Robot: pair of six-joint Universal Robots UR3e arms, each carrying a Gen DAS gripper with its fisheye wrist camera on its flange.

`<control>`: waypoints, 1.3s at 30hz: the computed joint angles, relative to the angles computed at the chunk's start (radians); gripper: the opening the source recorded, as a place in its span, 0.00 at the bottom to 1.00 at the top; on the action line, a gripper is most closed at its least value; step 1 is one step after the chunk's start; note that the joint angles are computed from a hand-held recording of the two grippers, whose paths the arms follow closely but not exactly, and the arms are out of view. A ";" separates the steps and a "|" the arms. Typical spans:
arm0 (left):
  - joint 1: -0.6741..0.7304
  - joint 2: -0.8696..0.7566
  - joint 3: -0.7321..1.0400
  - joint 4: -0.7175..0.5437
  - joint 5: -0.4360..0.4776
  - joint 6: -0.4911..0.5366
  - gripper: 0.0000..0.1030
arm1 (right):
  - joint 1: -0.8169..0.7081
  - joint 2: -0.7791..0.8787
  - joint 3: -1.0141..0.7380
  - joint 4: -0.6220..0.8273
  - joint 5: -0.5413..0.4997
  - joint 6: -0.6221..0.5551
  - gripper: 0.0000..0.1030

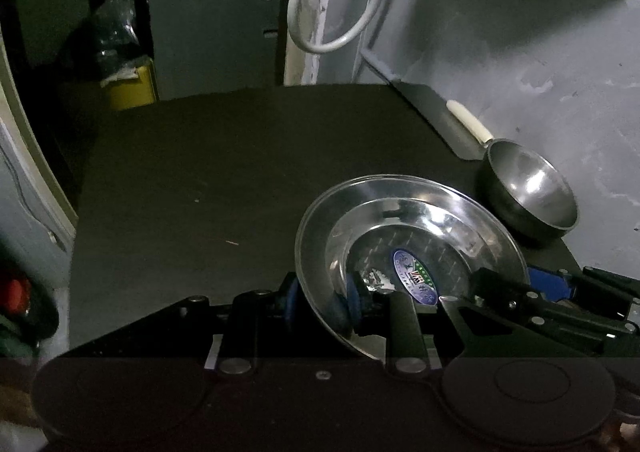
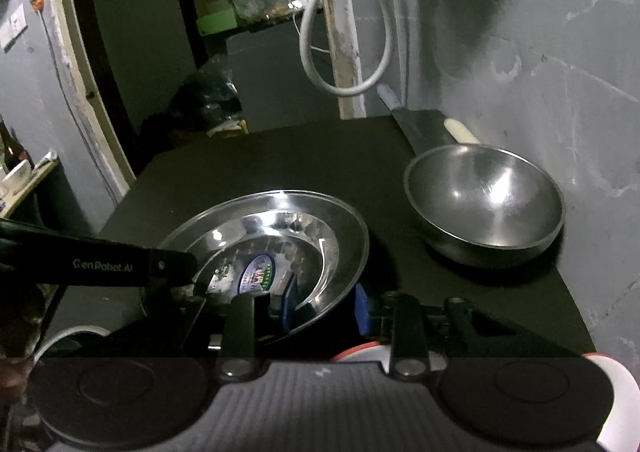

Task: Organize plates and bowls
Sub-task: 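Lift the labelled plate with the left gripper and carry it over the basin stack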

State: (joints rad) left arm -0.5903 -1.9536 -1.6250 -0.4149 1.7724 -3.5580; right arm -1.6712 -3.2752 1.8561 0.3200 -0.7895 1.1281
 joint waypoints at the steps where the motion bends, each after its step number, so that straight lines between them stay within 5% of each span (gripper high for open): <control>1: -0.003 0.016 -0.016 0.008 0.007 0.004 0.27 | 0.025 0.003 0.004 -0.022 0.017 0.023 0.33; 11: -0.035 0.218 -0.240 0.068 0.095 -0.007 0.28 | 0.317 -0.011 0.025 -0.275 0.142 0.353 0.33; 24: -0.085 0.537 -0.526 -0.005 0.153 -0.046 0.29 | 0.644 -0.083 0.036 -0.569 0.129 0.807 0.33; 39: -0.223 0.666 -0.624 -0.167 0.251 -0.126 0.33 | 0.841 -0.130 0.058 -0.655 0.041 0.988 0.33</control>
